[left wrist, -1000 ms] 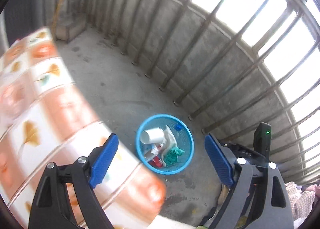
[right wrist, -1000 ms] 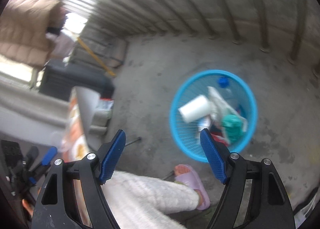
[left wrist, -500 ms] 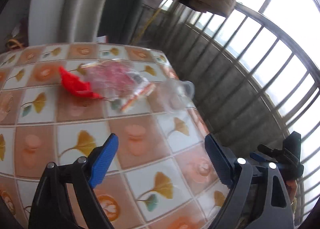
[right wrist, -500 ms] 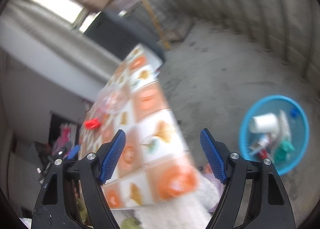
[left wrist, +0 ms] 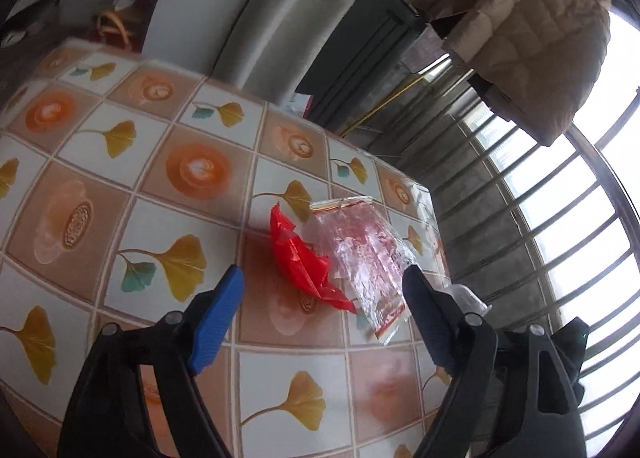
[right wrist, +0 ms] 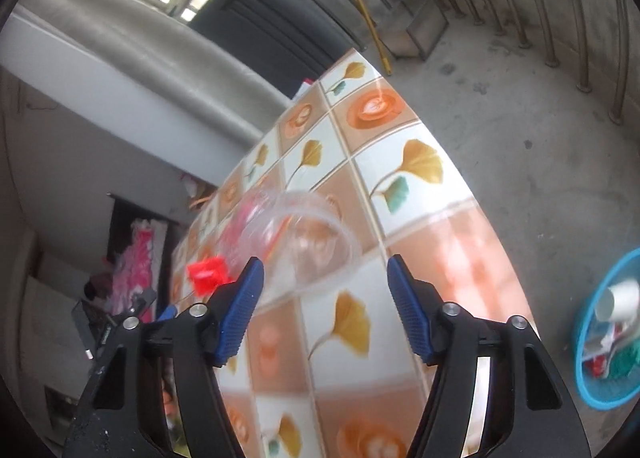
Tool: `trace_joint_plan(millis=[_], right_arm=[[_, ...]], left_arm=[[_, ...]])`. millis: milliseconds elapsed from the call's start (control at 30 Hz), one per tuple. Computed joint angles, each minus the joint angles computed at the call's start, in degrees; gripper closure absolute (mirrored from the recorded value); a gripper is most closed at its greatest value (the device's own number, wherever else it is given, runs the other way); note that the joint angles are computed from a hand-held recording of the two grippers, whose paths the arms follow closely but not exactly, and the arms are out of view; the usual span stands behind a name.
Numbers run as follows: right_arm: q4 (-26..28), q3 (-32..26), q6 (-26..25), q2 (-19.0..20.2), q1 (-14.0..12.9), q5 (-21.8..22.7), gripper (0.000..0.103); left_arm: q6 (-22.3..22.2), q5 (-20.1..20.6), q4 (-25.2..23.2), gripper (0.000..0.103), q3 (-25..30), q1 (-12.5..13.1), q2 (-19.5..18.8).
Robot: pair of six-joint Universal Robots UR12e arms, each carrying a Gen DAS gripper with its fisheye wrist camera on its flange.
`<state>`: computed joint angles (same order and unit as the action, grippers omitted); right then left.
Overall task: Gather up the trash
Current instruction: 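Return both open tools from the wastebasket to the table, then grasp the red wrapper with the left tool while the right tool grasps the clear plastic cup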
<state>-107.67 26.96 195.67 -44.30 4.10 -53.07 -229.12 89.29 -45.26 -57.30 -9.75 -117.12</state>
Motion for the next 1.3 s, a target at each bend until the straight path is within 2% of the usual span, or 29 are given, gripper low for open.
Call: trace_joint_plan(millis=[100,167,200,300,400,500,633,733,867,967,1067,1200,1300], right_arm=[[4.46,-7.86,-1.82,4.6,1.13,-4.04,0.046],[5.78,-9.23,-3.02,5.51,1.52,-5.44,0.048],[4.42,-9.03,-3.66,5.7,1.68,-5.69,0.052],[5.37,-12.33,-5.47,7.38,2.15,-7.62,0.055],[7.51,-15.44,-5.82,8.94,2.3,-8.01,0.071],[8.11,-15.24,-5.5,8.94,2.24,-7.52,0.089],[6.02,-11.93,-4.69,7.47,2.08,-6.05,0.097],[3.97,-9.03,-4.74,5.84,2.05,-5.92,0.099],[3.26,-6.17,-4.55,4.08,1.8,-4.87,0.099],[2.42,-3.03,-4.49,2.2,1.53,-3.98,0.099],[1.51,1.11,-4.76,-0.34,1.11,-2.48,0.099],[0.11,7.44,-5.09,-4.17,0.51,-0.1,0.099],[-0.77,11.46,-4.46,-6.43,0.1,2.17,0.099]], left_arm=[[-3.81,-2.37,-0.59,0.03,0.62,0.87,-1.2],[-5.12,-3.72,-1.55,0.033,1.74,1.35,-2.37],[-5.56,-4.13,-2.12,0.035,2.29,1.51,-2.91],[-6.39,-4.2,-4.5,0.043,3.95,1.71,-4.25],[-5.92,-3.95,-5.49,0.053,4.83,1.64,-5.0],[-5.28,-3.83,-5.71,0.067,4.87,1.51,-5.1],[-3.85,-3.84,-6.26,0.088,4.58,1.37,-4.9],[-3.11,-2.9,-6.75,0.093,4.46,1.13,-4.62],[-2.29,-2.34,-6.14,0.095,3.67,0.78,-3.85],[-0.02,-1.56,-5.62,0.097,2.81,0.2,-2.84],[2.61,-0.04,-6.1,0.097,1.81,-0.74,-1.44],[3.96,0.61,-6.28,0.097,0.12,-1.83,0.42],[4.82,-0.29,-5.52,0.097,-1.5,-2.87,1.74]])
